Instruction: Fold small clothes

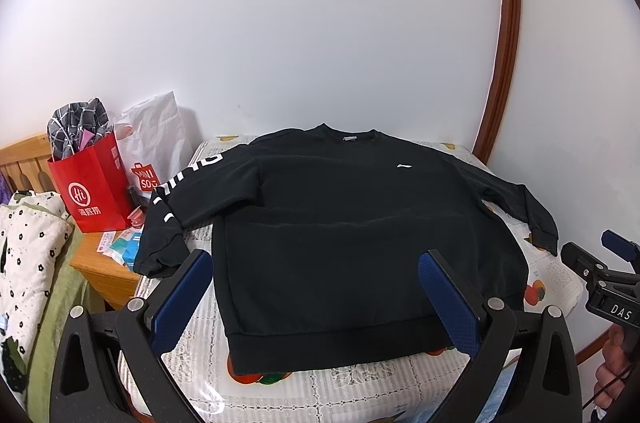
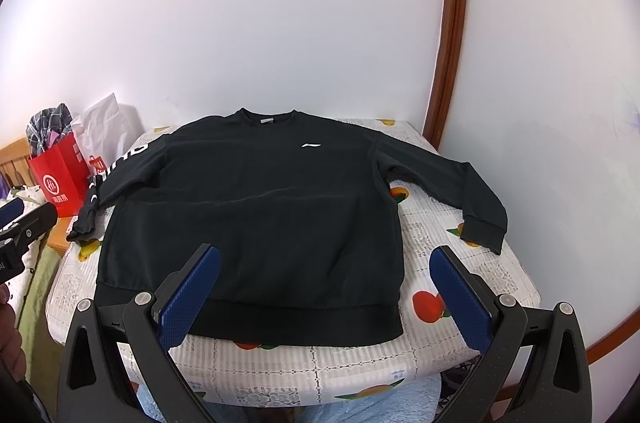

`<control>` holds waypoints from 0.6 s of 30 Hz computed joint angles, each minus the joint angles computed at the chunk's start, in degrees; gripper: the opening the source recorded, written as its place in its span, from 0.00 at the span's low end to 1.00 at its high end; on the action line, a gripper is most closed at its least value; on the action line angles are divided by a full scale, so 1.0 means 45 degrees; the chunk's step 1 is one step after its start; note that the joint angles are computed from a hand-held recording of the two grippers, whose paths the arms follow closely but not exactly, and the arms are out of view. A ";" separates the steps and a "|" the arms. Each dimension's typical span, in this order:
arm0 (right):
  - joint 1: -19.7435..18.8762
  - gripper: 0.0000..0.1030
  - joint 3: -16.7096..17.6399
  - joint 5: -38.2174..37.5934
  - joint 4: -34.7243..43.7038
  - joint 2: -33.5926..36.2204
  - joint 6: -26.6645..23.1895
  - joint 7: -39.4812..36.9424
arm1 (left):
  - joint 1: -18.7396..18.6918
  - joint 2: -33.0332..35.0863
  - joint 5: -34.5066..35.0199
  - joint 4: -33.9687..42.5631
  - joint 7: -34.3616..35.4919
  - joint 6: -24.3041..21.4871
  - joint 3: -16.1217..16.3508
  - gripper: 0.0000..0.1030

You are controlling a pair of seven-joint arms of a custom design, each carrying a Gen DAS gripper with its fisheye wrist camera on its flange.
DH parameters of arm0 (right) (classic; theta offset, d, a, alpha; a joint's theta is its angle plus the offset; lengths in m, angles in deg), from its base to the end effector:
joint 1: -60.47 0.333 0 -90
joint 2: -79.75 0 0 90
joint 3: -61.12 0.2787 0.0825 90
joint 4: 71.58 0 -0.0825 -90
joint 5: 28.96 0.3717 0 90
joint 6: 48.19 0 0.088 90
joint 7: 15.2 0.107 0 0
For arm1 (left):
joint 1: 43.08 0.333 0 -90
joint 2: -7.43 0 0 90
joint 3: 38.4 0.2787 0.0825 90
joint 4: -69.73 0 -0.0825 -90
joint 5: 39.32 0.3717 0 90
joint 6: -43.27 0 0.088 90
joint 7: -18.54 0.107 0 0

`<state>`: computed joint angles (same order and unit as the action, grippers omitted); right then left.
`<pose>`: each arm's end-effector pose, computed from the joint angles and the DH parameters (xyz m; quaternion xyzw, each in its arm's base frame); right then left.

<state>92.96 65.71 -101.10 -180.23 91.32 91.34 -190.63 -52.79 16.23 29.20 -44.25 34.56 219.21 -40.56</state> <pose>0.4963 0.3694 0.4037 -0.5847 0.6636 -0.3673 0.2879 0.5644 -0.1941 0.4279 -0.6018 0.6472 -0.3606 0.2981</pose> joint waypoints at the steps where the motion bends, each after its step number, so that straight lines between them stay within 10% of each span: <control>1: 0.0006 1.00 0.0001 -0.0004 0.0016 0.0013 -0.0029 -0.0026 | 0.0008 0.0021 0.0000 0.0000 0.0015 0.0042 0.0006 1.00; 18: -0.0102 1.00 -0.0198 -0.0242 0.0222 0.0309 0.0401 0.0478 | -0.0159 0.0783 -0.0008 0.0818 0.0097 -0.0404 0.0251 1.00</control>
